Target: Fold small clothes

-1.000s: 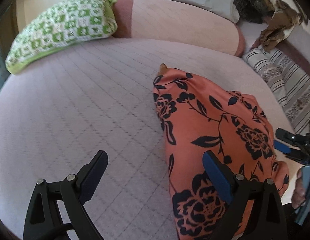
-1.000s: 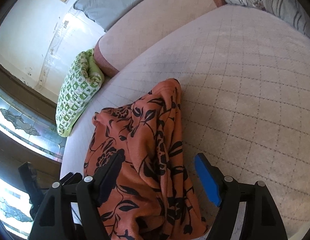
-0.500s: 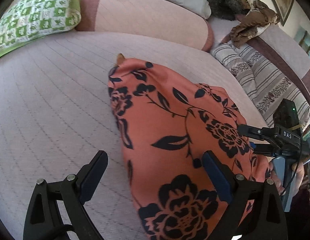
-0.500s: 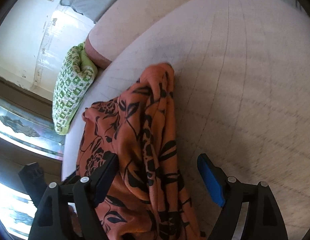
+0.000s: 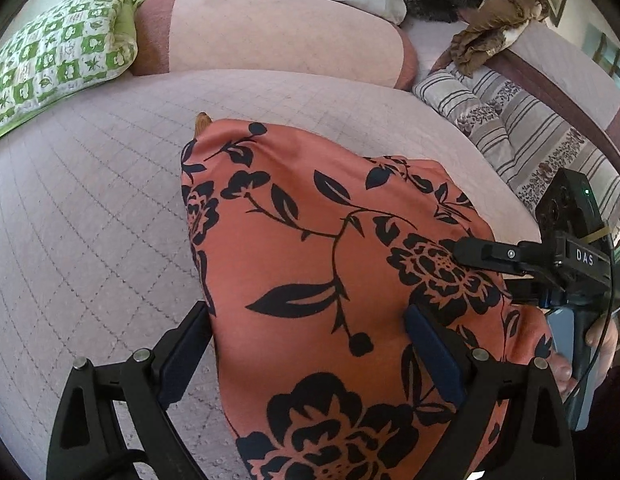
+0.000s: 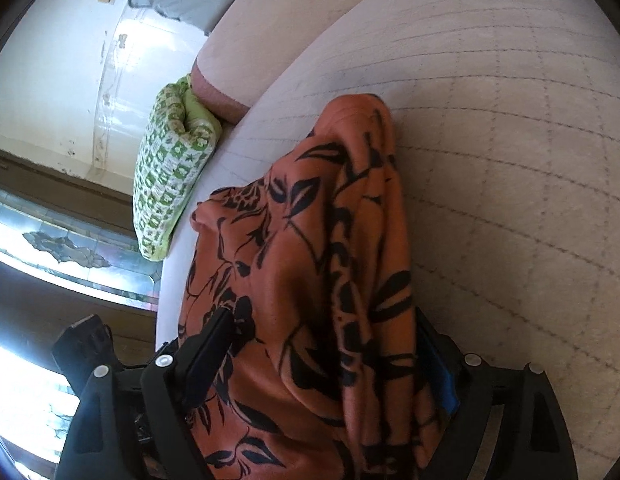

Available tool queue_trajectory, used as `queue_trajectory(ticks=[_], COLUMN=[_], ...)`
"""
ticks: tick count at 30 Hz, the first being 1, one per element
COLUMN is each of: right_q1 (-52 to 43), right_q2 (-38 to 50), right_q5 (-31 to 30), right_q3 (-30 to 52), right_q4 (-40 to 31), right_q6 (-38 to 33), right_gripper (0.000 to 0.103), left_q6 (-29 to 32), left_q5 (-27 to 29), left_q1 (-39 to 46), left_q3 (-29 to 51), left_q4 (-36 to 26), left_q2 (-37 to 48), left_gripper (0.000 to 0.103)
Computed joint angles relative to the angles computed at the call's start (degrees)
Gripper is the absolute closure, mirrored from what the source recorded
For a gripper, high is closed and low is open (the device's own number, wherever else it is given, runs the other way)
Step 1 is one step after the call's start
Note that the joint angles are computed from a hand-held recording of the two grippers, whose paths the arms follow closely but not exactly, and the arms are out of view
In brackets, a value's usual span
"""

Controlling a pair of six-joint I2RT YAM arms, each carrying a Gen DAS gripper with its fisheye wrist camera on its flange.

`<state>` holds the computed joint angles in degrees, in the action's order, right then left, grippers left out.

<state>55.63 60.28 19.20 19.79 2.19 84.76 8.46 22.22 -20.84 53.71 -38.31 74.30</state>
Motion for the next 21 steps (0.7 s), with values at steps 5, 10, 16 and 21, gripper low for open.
queue_trajectory(ticks=[5,10,16,21], right_q1=[-0.7,-0.1,0.8,3.4], right_q2=[2.8,5.8,5.6,4.5], right_q5=[-0.6,-0.2,1.1,4.5], right_q3=[2.0,5.1,5.9,8.0], right_q4=[-0.3,-1.8,-2.1,-2.9], right_q6=[-1.0,-2.0,-1.5,-1.5], right_gripper=[0.025,0.039,0.046,0.051], left_q6=[-0.2,-1.1,0.5,2.0], left_q5=[-1.4,-2.7,-1.0,0.7], left_q1=[-0.9,-3.1,-2.2,0.0], left_q3=[-0.1,-0.1,-0.9,-1.1], left_q4=[0.3,1.8,1.9,1.0], left_q2=[0.2,0.9,-0.3,-2.3], left_gripper=[0.007,0.011,0.026,0.059])
